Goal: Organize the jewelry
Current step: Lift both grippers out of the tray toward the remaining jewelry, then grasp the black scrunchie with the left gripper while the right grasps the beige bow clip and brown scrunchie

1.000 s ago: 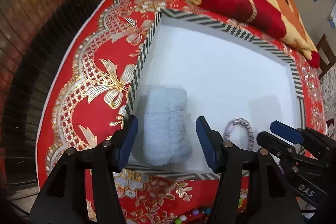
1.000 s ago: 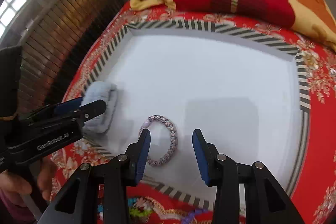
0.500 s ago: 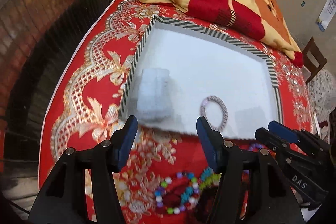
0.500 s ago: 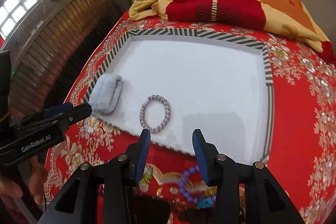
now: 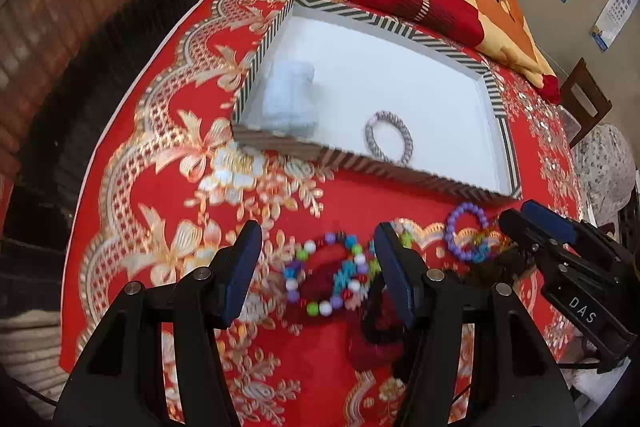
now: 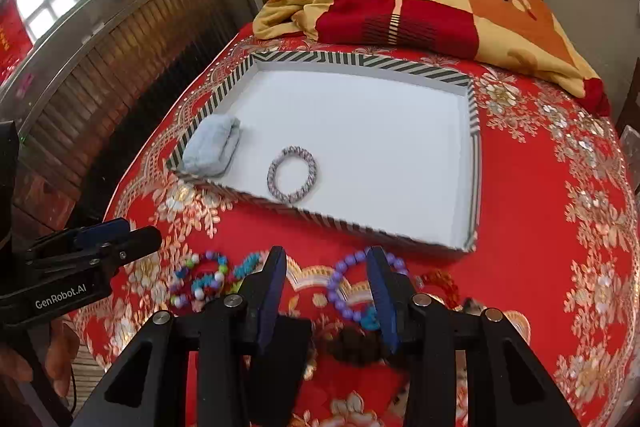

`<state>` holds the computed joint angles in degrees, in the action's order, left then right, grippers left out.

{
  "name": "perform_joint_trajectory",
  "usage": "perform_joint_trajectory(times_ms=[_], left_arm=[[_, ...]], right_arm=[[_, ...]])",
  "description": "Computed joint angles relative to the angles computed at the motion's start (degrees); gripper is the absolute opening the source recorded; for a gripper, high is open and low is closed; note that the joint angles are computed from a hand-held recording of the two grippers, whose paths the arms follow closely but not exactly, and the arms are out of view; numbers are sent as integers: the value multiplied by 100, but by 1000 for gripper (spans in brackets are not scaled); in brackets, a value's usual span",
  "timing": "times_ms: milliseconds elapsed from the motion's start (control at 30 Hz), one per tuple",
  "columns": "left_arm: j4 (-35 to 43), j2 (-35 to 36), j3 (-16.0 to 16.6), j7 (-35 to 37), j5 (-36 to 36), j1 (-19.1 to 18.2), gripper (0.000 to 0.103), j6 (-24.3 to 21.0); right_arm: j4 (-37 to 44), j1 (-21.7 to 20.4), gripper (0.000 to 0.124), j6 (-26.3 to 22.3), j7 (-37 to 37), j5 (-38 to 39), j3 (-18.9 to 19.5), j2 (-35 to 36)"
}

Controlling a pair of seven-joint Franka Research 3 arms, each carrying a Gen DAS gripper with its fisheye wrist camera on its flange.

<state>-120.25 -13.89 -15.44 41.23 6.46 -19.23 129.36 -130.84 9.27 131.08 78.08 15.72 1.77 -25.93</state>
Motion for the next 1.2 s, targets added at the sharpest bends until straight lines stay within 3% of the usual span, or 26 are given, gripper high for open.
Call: perform_joint_trajectory(times_ms=[400, 600, 933, 1200], left_arm=[[-606, -637, -21, -122, -465, -293, 59, -43], [-848, -831, -61, -221, -646, -443, 65, -4], [-924, -808, -123, -322, -781, -594, 65, 29], [-326, -268, -328, -515, -190, -531, 65, 47]], right_arm=[[-803, -306, 40, -446, -417, -123, -244, -1138], [-1176, -567, 40, -729, -636, -123, -406, -1547], [-1527, -1012, 40, -937, -773, -94, -552, -1844], [-1564, -1128, 40, -905, -773, -36, -566, -1769]])
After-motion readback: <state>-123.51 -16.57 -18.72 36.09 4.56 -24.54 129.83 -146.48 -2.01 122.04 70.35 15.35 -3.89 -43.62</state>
